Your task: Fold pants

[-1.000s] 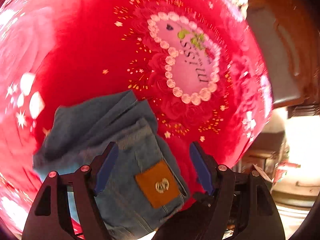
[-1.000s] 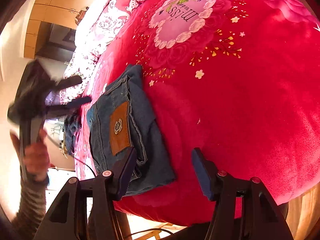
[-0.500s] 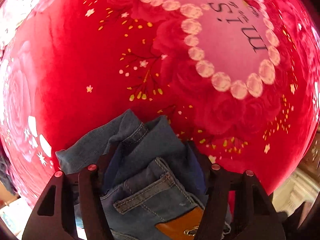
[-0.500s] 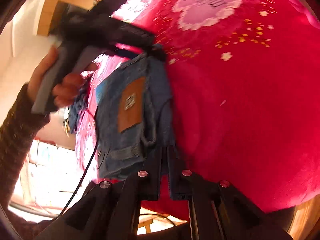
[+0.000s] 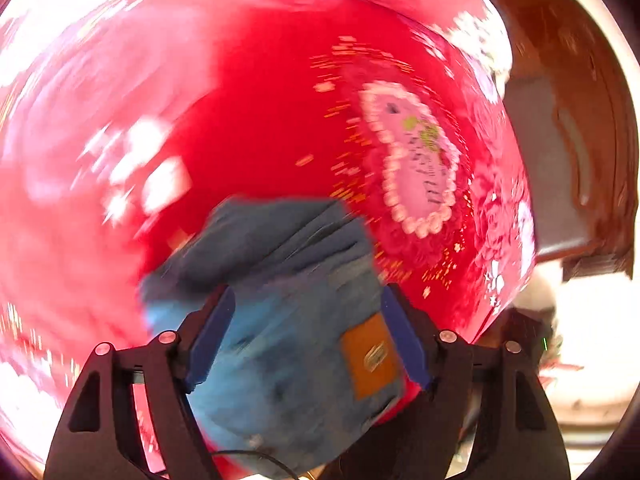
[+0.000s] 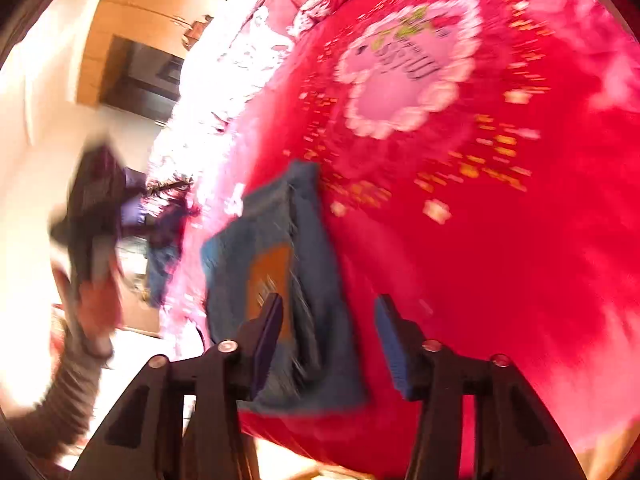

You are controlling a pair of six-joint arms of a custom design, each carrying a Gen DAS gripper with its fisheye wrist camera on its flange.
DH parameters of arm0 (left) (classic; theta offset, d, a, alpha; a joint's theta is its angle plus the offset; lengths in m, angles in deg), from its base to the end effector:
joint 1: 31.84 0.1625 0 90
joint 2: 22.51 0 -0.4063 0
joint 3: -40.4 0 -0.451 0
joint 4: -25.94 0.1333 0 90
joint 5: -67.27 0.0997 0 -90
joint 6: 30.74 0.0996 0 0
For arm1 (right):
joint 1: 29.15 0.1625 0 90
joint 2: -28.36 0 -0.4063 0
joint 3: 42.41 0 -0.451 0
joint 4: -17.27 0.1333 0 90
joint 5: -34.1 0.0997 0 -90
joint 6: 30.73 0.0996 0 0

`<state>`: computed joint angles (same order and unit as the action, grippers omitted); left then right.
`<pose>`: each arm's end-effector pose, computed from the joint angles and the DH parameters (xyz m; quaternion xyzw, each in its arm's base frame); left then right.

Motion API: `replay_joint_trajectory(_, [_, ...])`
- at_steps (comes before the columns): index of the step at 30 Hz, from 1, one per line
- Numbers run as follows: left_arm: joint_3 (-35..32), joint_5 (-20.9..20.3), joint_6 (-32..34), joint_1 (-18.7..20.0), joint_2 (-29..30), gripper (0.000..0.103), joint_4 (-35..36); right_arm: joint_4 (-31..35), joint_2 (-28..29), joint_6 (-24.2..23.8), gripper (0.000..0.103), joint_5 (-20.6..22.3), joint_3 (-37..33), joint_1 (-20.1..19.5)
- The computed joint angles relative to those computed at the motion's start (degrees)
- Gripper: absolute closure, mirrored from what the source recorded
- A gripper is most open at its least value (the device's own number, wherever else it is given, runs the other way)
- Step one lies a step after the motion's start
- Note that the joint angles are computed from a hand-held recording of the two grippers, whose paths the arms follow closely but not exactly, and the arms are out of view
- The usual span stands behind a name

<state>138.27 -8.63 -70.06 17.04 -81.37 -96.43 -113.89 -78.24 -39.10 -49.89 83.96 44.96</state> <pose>-0.3077 -0.5921 0.1189 0.0227 0.9905 -0.0352 0.1307 0.0185 -0.4599 0.3435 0.0546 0.9798 -0.1920 0.0114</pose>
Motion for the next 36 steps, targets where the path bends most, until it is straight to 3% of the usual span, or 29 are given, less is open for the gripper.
replay_joint_trajectory(5, [12.1,-6.7,-8.8,3.6,-6.7,0.028,-8.6,-1.1,9.5,-0.5,0.05,-2.5,-4.1,2.4])
replay_joint_trajectory(10, [18.7,-15.5,-12.4,5.7,-6.0,0.027,-20.1,5.6,12.1,-3.7,0.042,0.9,-6.5,3.3])
replay_joint_trajectory(11, [18.2,-15.0,-11.6,5.1,-4.8,0.026,-19.8,6.3,12.4,-4.8,0.04,0.6,-6.8,3.6])
replay_joint_trajectory(13, [17.1,-12.3,-10.3,3.2,-2.9,0.018,-20.0,6.7,13.4,-6.1,0.043,-4.9,-7.5,5.0])
replay_joint_trajectory(17, [16.5,-8.3,-11.1,0.9,-1.8,0.018,-19.9,4.2,14.5,-4.4,0.043,-7.7,-7.6,6.5])
replay_joint_trajectory(21, [16.8,-1.9,-12.5,-2.4,-2.0,0.03,-17.7,0.6,15.7,-5.1,0.049,-16.0,-7.1,11.4])
replay_joint_trajectory(26, [17.7,4.6,-11.3,-5.6,-3.0,0.045,-16.8,-1.5,15.9,-9.4,0.059,-23.2,-6.5,15.9])
replay_joint_trajectory(33, [18.3,6.6,-9.2,-6.3,-3.6,0.049,-17.4,-2.0,18.7,-9.7,0.061,-26.4,-7.5,18.3])
replay_joint_trajectory(36, [18.3,6.7,-9.2,-6.5,-3.6,0.049,-16.9,-0.4,18.8,-7.0,0.057,-24.2,-7.9,16.4])
